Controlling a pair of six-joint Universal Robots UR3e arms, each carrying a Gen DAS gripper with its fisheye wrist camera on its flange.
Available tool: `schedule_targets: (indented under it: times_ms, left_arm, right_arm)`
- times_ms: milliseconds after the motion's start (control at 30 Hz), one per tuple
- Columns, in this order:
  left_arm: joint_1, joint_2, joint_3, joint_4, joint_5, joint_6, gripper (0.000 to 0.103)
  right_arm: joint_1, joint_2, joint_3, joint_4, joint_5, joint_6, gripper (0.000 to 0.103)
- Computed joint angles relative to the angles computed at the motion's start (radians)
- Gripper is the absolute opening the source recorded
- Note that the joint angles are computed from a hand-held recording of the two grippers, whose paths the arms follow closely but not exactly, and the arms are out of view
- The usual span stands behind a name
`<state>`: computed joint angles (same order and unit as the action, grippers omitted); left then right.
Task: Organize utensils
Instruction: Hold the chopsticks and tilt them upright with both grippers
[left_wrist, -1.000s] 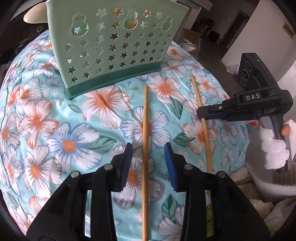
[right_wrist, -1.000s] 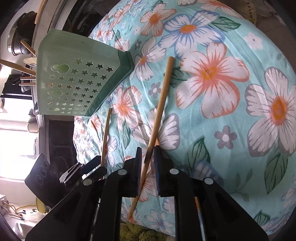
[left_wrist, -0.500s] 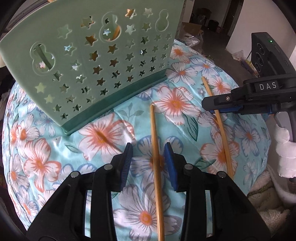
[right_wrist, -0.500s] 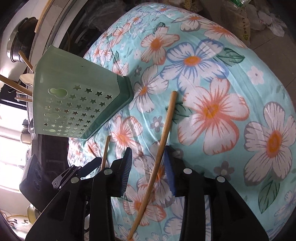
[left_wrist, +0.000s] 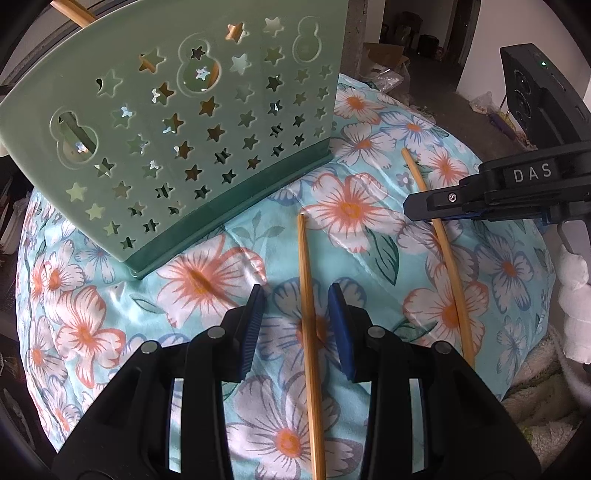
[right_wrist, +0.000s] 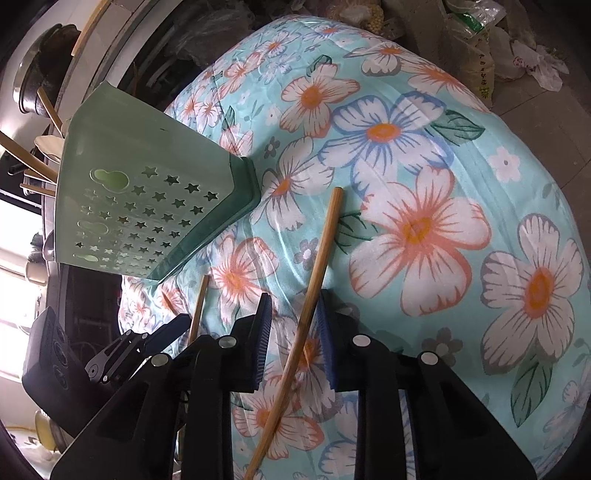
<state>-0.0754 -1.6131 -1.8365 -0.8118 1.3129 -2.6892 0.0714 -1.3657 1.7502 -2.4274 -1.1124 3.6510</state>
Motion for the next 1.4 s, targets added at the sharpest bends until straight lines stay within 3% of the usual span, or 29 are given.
schedule_targets:
  times_ms: [533, 833, 1400]
  left_arm:
    - [0.002, 0.013, -0.002, -0.007, 0.003, 0.003, 0.034]
    - [-0.038, -0.037, 0.011, 0.062, 0.057, -0.013, 0.034]
    - [-0.026, -0.096, 0.048, 0.094, 0.066, 0.007, 0.034]
  right_arm:
    - [-0.006, -0.010, 0.010, 0.003, 0.001, -0.006, 0.022]
    - [-0.013, -0.017, 0.021, 0.006, 0.004, -0.016, 0.018]
    - [-0.023, -0.015, 0.011, 0.026, 0.013, -0.016, 0.016]
